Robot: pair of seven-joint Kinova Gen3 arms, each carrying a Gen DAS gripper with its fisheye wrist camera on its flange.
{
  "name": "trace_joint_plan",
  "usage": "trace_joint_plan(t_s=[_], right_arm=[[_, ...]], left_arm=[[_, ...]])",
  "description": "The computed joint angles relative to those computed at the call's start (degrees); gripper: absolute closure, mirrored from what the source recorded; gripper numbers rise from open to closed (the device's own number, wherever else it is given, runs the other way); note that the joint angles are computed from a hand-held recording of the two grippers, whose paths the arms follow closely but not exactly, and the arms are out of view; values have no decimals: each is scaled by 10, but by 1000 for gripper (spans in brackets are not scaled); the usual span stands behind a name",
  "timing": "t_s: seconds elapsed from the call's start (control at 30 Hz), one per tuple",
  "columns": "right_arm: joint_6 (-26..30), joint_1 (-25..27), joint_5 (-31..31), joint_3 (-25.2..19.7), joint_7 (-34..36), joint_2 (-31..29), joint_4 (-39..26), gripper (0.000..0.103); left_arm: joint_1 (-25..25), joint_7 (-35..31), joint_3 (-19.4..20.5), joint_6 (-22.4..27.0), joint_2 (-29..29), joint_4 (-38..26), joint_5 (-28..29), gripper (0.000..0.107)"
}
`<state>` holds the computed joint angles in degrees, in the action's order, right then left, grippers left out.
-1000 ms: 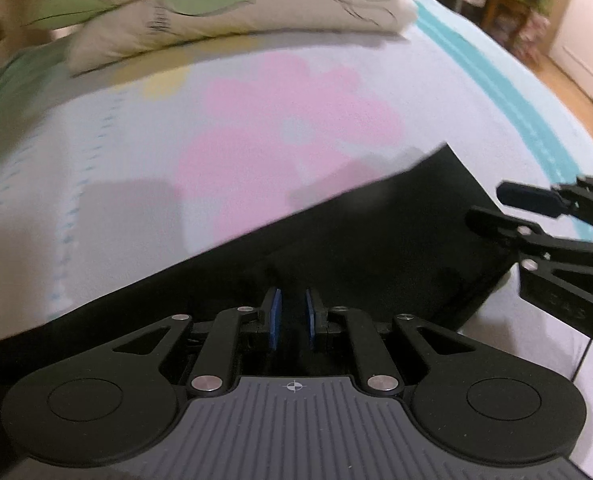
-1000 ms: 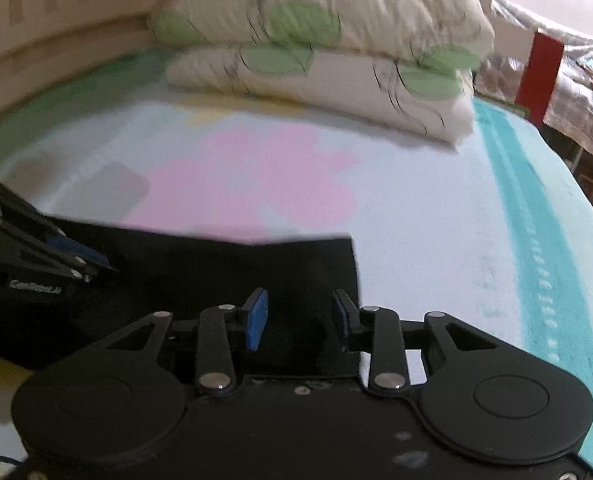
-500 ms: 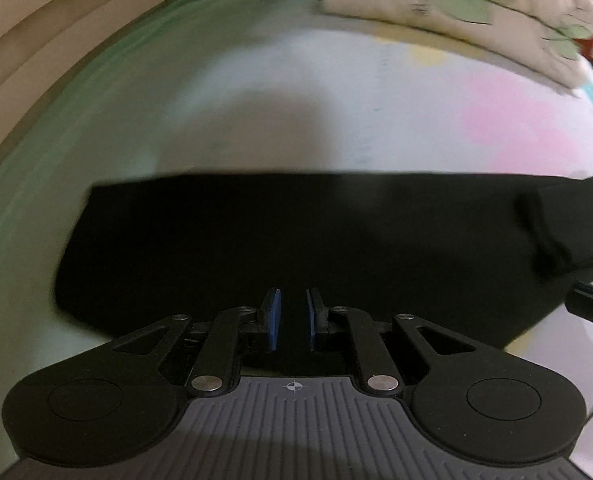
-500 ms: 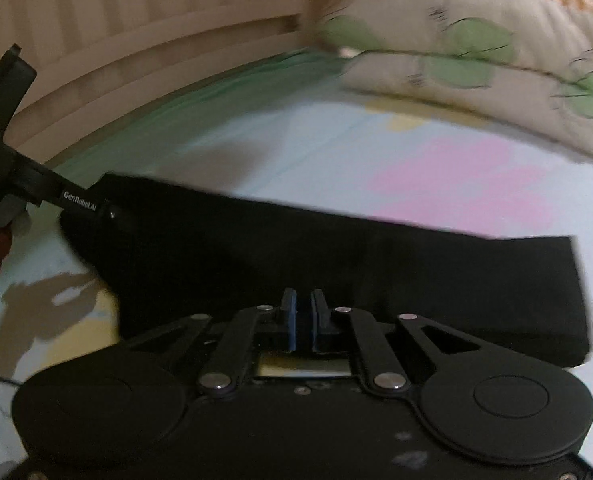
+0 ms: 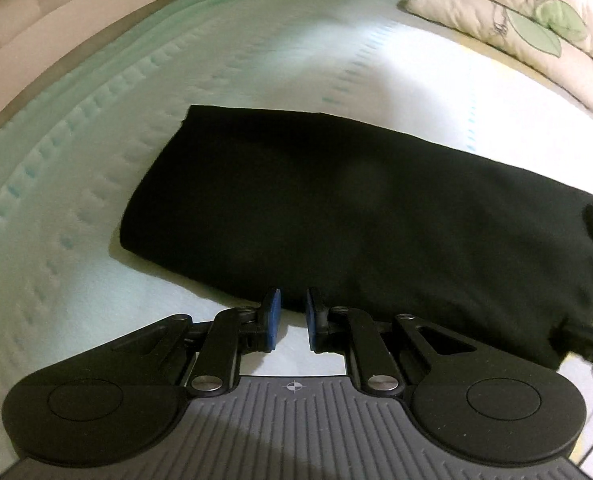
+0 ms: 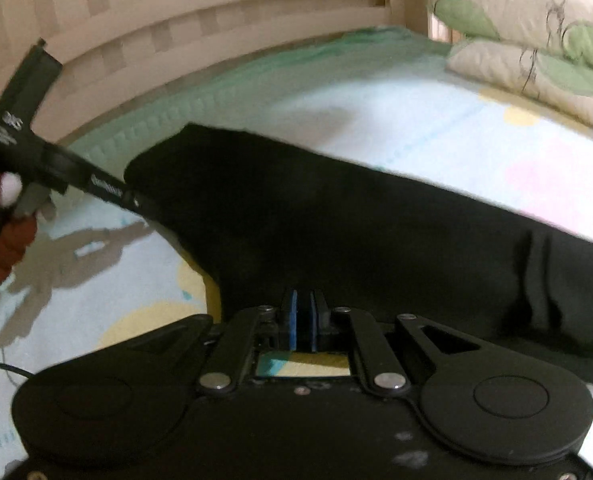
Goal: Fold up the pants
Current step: 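Grasp the pants end with the left gripper and lift it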
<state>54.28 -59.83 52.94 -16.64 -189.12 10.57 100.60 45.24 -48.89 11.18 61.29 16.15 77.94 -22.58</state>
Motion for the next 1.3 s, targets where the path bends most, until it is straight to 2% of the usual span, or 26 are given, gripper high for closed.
trace_joint_plan(t_s=[0.07, 0.13, 0.3, 0.43, 0.53, 0.63, 0.7, 0.87, 0.93, 1.13, 1.27, 1.3], right_arm=[[-10, 9, -25, 1, 17, 10, -4, 94], [-8, -1, -16, 6, 11, 20, -2, 95], [6, -17, -12, 14, 19, 35, -15, 95], [-5, -18, -13, 18, 14, 29, -8, 95], [-13, -17, -10, 17, 3, 21, 4, 95], [-21, -11, -10, 15, 1, 15, 12, 95], [-24, -8, -9, 13, -2, 12, 16, 95], [-28, -2, -10, 7, 2, 7, 22, 95], [-30, 0, -11, 6, 3, 4, 24, 95], [-34, 3, -10, 4, -1, 2, 27, 95], [-37, 3, -7, 3, -4, 0, 31, 95], [-38, 3, -5, 3, -7, 0, 32, 95]], left_arm=[[-8, 0, -3, -11, -2, 8, 5, 93], [-24, -4, -4, -32, -13, 27, 17, 74], [-59, -19, 1, -83, -27, 62, 58, 69], [-54, -7, 2, -103, -40, 86, 46, 68], [-54, 20, 4, -115, -55, 107, 43, 62], [-46, 84, 0, -107, -62, 121, 14, 53], [-56, 102, 0, -118, -67, 131, 9, 51], [-90, 108, -4, -145, -52, 120, 22, 46], [-104, 100, -7, -152, -41, 110, 42, 38], [-92, 116, -22, -171, -19, 94, 32, 23], [-74, 140, -35, -164, -9, 82, 6, 27], [-63, 152, -40, -151, -5, 74, -10, 40]])
